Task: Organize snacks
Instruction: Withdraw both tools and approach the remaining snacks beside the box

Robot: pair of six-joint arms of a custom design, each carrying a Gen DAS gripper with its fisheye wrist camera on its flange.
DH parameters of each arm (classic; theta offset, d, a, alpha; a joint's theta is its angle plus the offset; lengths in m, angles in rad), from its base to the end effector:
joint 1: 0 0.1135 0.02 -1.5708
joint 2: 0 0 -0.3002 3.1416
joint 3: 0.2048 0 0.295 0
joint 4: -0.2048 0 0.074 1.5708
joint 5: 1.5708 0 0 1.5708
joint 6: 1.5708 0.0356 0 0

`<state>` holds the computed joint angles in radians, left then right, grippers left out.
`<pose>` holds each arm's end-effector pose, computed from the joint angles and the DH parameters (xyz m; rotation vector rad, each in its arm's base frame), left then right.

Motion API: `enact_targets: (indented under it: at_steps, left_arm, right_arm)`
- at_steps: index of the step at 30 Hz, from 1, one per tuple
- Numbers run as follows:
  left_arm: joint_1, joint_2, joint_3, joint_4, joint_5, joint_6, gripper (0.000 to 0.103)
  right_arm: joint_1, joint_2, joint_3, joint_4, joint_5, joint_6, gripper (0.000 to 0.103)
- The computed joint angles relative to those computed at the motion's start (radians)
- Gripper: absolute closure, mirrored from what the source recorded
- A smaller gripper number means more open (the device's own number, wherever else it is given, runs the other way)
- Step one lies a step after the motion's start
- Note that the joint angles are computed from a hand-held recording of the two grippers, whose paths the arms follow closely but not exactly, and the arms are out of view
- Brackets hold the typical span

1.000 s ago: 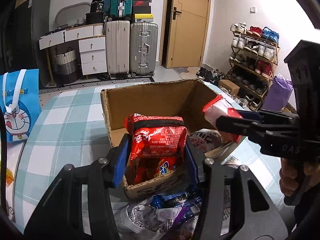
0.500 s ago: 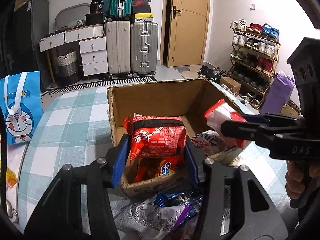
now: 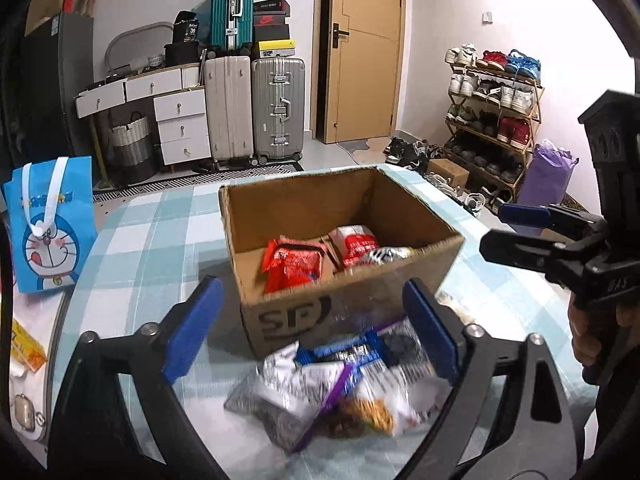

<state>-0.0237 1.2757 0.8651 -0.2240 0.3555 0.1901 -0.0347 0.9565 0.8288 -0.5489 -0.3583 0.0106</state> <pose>0.3076 -0.0197 0.2768 0.4268 2.1329 -0.2968 0.2251 0.0047 0.3143 -0.1422 2.2203 0.3885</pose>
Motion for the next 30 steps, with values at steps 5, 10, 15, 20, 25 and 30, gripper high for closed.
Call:
enact_targets:
  at_steps: [5, 10, 15, 20, 25, 30]
  left_arm:
    - [0.047, -0.102, -0.078, -0.058, 0.062, -0.004, 0.001]
    - [0.082, -0.188, -0.163, -0.094, 0.083, 0.02, 0.001]
    - [0.105, -0.215, -0.213, -0.132, 0.098, 0.052, 0.001]
    - [0.079, -0.214, -0.217, -0.152, 0.092, 0.051, 0.001]
    - [0.046, -0.221, -0.226, -0.163, 0.083, 0.057, 0.001]
    - [0.015, -0.195, -0.216, -0.164, 0.062, 0.052, 0.001]
  right_arm:
    - [-0.024, -0.088, -0.049, -0.095, 0.011, -0.05, 0.0]
    - [-0.048, -0.183, -0.117, -0.163, 0.012, -0.078, 0.0]
    - [0.005, -0.211, -0.163, -0.212, 0.07, -0.098, 0.0]
    - [0.022, -0.218, -0.201, -0.225, 0.054, -0.104, 0.0]
    - [0.074, -0.176, -0.209, -0.227, 0.086, -0.108, 0.0]
    - [0.1, -0.143, -0.237, -0.209, 0.102, -0.094, 0.0]
